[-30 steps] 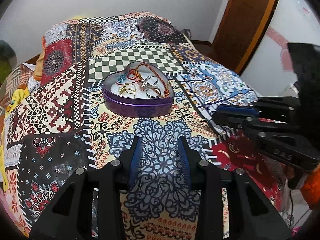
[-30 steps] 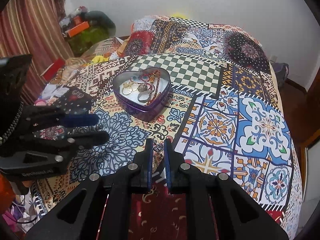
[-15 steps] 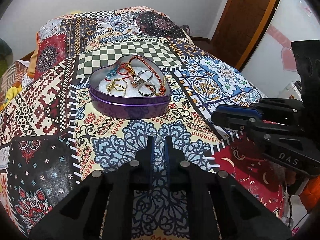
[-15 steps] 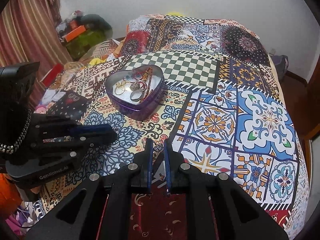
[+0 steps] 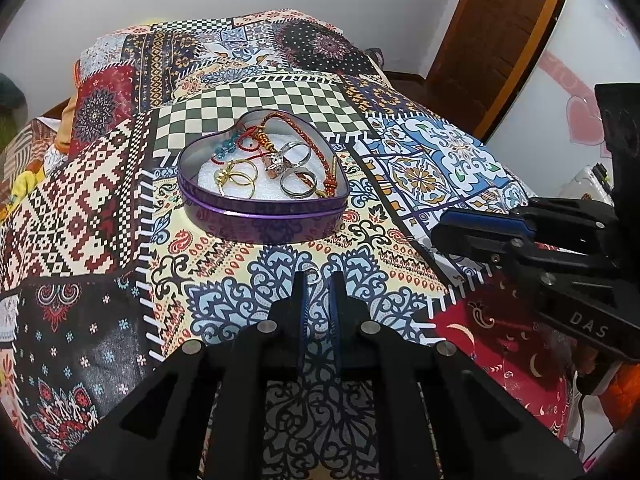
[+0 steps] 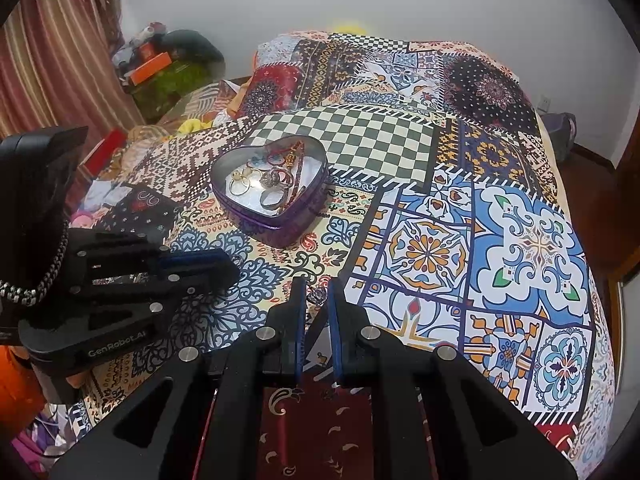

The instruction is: Organize jewelry

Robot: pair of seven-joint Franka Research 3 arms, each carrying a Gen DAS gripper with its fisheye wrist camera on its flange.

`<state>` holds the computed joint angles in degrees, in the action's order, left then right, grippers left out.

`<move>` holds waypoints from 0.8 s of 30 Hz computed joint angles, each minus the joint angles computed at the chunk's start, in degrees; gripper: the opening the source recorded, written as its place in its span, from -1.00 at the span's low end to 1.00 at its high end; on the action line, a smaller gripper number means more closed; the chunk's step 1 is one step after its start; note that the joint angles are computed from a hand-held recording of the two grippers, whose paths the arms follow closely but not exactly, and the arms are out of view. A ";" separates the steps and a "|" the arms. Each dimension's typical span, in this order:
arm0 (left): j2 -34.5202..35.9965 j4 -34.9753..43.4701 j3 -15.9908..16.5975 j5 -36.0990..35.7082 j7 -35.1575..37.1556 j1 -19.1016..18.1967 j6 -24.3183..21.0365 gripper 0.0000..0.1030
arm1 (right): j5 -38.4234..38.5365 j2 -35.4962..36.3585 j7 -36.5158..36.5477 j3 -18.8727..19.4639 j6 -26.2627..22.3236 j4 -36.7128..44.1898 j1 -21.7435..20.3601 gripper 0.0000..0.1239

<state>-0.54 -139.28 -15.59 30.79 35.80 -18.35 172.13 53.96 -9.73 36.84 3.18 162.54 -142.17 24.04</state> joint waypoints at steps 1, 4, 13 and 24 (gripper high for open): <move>0.09 0.24 -0.01 0.67 -0.31 0.01 -0.36 -0.83 | -0.04 -0.02 0.03 0.00 -0.02 0.00 -0.01 -0.85; 0.42 1.28 -0.07 3.19 -1.81 -0.13 -2.13 -0.82 | 0.64 -0.07 -0.44 -0.10 0.11 0.03 0.16 -0.85; 0.72 1.56 0.22 2.35 -0.47 -0.23 -1.50 -0.28 | 2.11 0.15 -1.47 -0.18 -0.02 0.54 0.28 -0.85; 2.03 2.99 0.88 5.80 -3.37 -0.20 -2.10 -0.85 | 3.10 0.11 -1.84 0.00 -0.26 0.56 -0.02 -0.85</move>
<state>1.49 -136.29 -14.71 36.59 32.42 -18.55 170.03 57.06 -9.62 34.99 3.18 162.28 -141.61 24.02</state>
